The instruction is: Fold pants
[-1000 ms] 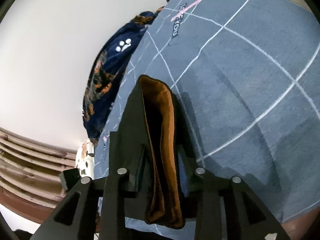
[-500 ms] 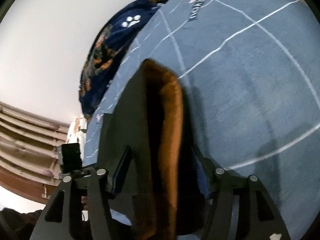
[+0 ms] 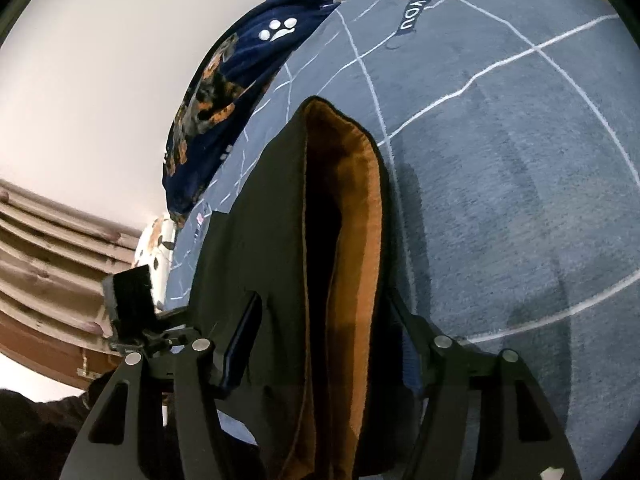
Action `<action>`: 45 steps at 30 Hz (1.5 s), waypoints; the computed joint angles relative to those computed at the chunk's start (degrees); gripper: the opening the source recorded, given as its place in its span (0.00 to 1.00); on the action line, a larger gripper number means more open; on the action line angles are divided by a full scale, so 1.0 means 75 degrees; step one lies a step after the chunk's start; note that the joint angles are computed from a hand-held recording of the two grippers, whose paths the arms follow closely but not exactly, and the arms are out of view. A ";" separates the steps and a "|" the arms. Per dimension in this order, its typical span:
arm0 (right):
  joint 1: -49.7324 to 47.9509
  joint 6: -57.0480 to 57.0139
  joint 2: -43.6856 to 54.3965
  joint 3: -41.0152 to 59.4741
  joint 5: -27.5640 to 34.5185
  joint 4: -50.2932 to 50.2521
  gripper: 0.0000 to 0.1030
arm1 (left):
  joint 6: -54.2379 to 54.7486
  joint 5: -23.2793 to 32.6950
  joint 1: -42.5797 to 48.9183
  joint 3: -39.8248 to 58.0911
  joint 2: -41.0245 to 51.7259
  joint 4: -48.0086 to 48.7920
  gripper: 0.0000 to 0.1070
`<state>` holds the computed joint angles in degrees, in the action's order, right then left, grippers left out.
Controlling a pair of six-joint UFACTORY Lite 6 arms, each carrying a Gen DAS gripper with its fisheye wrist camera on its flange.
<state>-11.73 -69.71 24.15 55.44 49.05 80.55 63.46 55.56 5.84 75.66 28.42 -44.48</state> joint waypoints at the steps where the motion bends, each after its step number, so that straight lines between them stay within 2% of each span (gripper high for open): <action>1: 0.0116 -0.0134 -0.0124 -0.0075 -0.0196 -0.0001 0.58 | -0.0018 -0.0440 -0.0208 -0.0299 -0.0296 0.0151 0.62; 4: 0.0361 -0.0234 -0.0343 -0.0202 -0.0615 -0.0016 0.58 | -0.0316 -0.1083 -0.0638 -0.0534 -0.0568 0.0404 0.62; 8: 0.0291 -0.0200 -0.0219 -0.0149 -0.0489 0.0078 0.60 | -0.0461 -0.1477 -0.0777 -0.0695 -0.0712 0.0636 0.62; 13: 0.0509 -0.0291 -0.0347 -0.0198 -0.0840 0.0053 0.60 | -0.0425 -0.2009 -0.0977 -0.1106 -0.1033 0.0789 0.62; 15: 0.0527 -0.0357 -0.0353 -0.0208 -0.0883 0.0061 0.60 | -0.0402 -0.2100 -0.0989 -0.1211 -0.1124 0.0790 0.62; 19: 0.0473 -0.0420 -0.0271 -0.0238 -0.0705 0.0221 0.46 | -0.0439 -0.2311 -0.1107 -0.1414 -0.1275 0.0784 0.62; 22: 0.0346 -0.0637 -0.0183 -0.0355 -0.0380 0.0565 0.42 | -0.0446 -0.2417 -0.1150 -0.1481 -0.1326 0.0832 0.62; 27: 0.0251 -0.0610 0.0105 -0.0169 -0.0144 0.0540 0.42 | -0.0570 -0.2388 -0.1180 -0.1389 -0.1242 0.0896 0.62; 31: 0.0202 -0.0528 0.0304 -0.0023 0.0106 0.0504 0.49 | -0.0578 -0.2412 -0.1189 -0.1343 -0.1185 0.0888 0.64; 36: 0.0421 -0.0565 0.0115 -0.0108 -0.0200 0.0492 0.52 | -0.0375 -0.2491 -0.1225 -0.1342 -0.1101 0.0682 0.70; 38: 0.0507 -0.0633 -0.0017 -0.0212 -0.0422 0.0494 0.48 | -0.0107 -0.2575 -0.1193 -0.1463 -0.1165 0.0478 0.70; 40: 0.0478 -0.0749 -0.0040 -0.0332 -0.0405 0.0648 0.44 | 0.0284 -0.2504 -0.1077 -0.1517 -0.1199 0.0199 0.59; 42: 0.0380 -0.1027 0.0085 -0.0421 -0.0138 0.0978 0.42 | 0.0292 -0.2324 -0.0970 -0.1390 -0.1157 0.0126 0.41; 45: 0.0289 -0.1225 0.0163 -0.0609 0.0166 0.1386 0.40 | 0.0158 -0.2081 -0.0828 -0.1149 -0.0998 0.0102 0.37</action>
